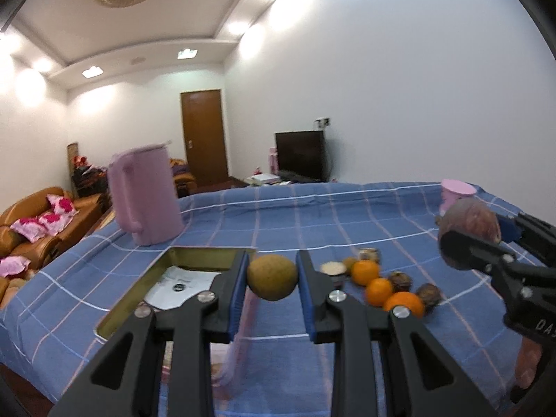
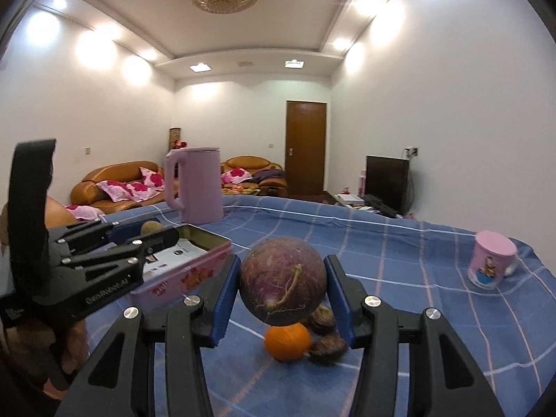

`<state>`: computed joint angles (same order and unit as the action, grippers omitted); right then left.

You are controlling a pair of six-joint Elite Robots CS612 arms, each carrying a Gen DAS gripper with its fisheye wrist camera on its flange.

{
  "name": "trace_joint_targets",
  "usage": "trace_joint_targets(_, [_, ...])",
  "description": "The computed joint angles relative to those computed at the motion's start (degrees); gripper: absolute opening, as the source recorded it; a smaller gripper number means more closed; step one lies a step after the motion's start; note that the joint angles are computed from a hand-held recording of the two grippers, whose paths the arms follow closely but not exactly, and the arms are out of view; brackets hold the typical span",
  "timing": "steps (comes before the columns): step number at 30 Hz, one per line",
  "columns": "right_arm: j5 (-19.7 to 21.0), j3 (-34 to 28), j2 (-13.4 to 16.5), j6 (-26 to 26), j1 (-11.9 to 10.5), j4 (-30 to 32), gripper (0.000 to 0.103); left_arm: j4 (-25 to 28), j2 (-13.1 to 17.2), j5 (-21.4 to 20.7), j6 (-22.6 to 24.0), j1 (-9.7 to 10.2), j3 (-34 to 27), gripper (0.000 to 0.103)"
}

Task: Organize fruits
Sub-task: 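Carry the kiwi with the left tool while the right tool carries the purple fruit to the pink tin, then open the left tool to drop the kiwi into the tin while the right tool drops the purple fruit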

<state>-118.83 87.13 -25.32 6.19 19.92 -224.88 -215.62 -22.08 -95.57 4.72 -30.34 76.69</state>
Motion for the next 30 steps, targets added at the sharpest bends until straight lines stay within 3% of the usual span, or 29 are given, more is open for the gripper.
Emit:
trace_joint_targets(6, [6.08,-4.03,0.38,1.42,-1.32,6.35,0.051,5.67,1.12,1.91,-1.89,1.89,-4.45,0.029])
trace_joint_targets(15, [12.8,-13.32,3.06,0.29,-1.41,17.05,0.051,14.98,3.63,2.99,-4.19,4.44,-11.53,0.029])
trace_joint_targets(24, [16.52,-22.31,6.48,-0.42,-1.33,28.6,0.051,22.3,5.23,4.44,-3.27,5.57,-15.81,0.029])
trace_joint_targets(30, [17.71,-26.36,8.11,-1.25,-1.1,35.27,0.051,23.82,5.43,3.62,-2.67,5.83,-16.05,0.029])
